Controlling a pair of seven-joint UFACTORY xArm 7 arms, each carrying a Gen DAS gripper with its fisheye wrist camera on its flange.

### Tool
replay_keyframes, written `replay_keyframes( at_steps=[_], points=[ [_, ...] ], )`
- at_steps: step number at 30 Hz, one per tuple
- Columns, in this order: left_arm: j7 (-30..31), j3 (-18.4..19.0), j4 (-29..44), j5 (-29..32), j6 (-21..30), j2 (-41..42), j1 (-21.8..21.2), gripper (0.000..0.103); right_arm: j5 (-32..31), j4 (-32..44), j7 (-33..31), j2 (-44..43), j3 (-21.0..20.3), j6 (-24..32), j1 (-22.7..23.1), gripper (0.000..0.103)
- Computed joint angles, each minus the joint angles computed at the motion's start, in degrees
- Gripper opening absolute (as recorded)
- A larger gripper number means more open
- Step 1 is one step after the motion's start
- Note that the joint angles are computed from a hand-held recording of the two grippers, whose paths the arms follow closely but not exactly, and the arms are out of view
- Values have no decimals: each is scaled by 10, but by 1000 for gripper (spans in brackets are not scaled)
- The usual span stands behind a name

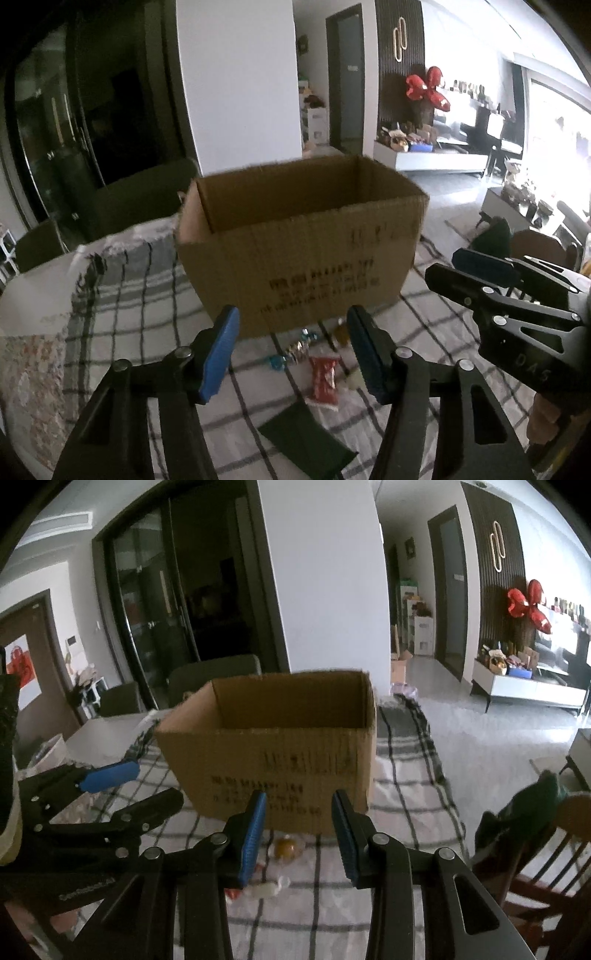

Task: Organize snacks
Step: 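Open both tools over the box and move them back to the table, then grasp the red candy packet with the left tool while the right tool grasps the pale green sachet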

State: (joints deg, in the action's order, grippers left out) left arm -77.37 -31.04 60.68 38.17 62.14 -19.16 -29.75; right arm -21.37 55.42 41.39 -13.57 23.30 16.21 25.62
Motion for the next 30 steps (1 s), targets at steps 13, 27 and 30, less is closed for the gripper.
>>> replay_keyframes(
  at_steps=[13,27,30],
  points=[
    [-18,20,-51,-39,-67,25,-19,45,51,-56,-11,0,-9,2,25,37],
    [-12,51,-83,-60,-130,64,-32,37,71,-70,-6,27,-19,6,43,38],
    [-13,56,-81,-57,-136,72,-33,36,73,-71,-6,33,-22,6,46,38]
  ],
)
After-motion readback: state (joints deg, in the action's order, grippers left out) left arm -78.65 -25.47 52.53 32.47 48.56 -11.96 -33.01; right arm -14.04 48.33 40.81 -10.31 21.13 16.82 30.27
